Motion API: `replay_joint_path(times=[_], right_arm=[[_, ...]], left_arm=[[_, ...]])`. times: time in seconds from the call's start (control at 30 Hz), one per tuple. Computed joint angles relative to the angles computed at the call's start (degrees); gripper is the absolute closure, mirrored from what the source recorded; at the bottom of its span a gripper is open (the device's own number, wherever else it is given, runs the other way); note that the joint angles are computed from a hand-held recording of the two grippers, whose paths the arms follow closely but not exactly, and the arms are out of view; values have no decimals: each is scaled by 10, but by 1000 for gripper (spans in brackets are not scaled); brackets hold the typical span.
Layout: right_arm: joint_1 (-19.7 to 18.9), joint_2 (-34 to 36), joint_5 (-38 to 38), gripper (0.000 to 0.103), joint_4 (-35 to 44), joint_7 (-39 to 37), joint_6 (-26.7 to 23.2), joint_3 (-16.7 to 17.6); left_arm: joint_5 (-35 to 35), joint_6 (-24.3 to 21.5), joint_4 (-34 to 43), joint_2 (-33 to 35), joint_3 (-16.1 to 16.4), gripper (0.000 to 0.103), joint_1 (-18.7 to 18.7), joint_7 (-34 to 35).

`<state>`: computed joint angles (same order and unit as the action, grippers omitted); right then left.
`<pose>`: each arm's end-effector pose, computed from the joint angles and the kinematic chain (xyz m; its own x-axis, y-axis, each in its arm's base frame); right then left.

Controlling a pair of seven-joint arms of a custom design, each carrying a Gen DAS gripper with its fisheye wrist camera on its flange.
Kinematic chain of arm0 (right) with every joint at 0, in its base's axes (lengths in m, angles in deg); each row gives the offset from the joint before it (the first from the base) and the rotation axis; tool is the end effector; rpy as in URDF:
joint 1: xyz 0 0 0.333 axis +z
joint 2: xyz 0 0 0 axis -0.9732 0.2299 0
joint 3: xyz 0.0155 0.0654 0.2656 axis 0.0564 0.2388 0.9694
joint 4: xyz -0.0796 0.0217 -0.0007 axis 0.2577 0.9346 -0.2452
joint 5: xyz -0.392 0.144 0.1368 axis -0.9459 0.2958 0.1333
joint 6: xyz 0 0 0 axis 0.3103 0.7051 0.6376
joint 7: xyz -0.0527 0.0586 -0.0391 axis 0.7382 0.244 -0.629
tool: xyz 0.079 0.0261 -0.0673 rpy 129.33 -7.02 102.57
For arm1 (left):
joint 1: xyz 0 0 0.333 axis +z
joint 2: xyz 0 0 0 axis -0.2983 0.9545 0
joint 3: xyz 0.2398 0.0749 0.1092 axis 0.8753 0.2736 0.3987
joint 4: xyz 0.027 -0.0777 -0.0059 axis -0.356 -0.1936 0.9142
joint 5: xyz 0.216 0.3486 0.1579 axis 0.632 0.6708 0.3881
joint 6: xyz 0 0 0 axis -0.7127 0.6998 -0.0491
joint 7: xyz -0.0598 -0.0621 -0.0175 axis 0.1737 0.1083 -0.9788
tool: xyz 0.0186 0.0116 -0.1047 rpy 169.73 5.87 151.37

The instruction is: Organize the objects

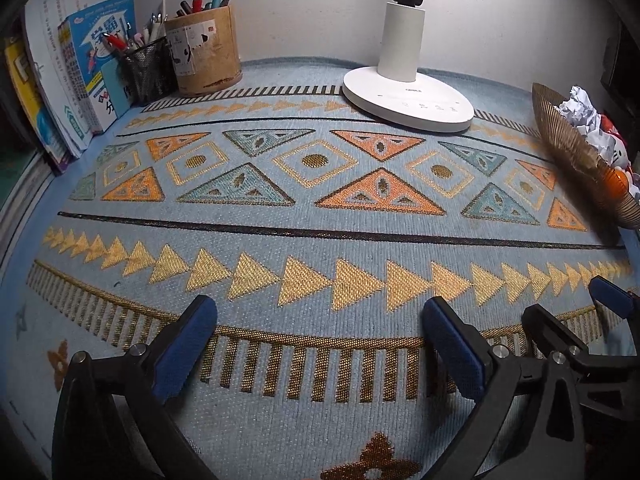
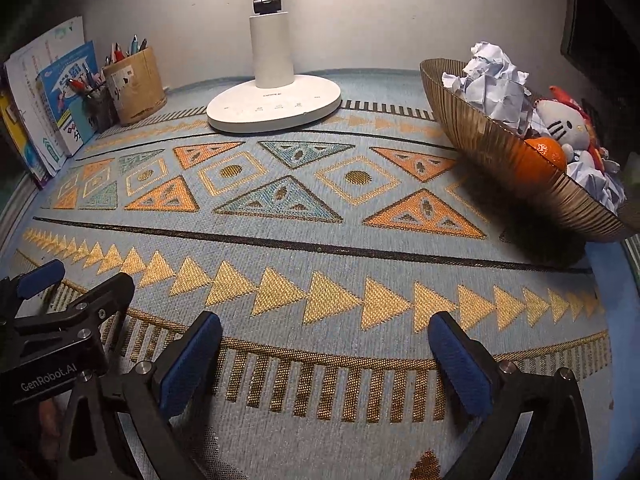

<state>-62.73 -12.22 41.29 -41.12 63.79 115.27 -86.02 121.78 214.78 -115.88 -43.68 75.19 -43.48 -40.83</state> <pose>0.6000 0.1817 0.3890 0.1550 -0.9879 0.0059 -0.7979 -0.1287 -0.5888 0.6070 -0.4205 0.4145 0.0237 -0.9997 0.0001 -0.8113 -0.0193 -0.5843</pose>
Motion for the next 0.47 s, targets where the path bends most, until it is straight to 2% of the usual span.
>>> replay_joint_path(times=[0.47], right_arm=[[0,0,0,0,1,0,-1,0]], left_arm=[[-11,11,1,1,0,0,6,23]])
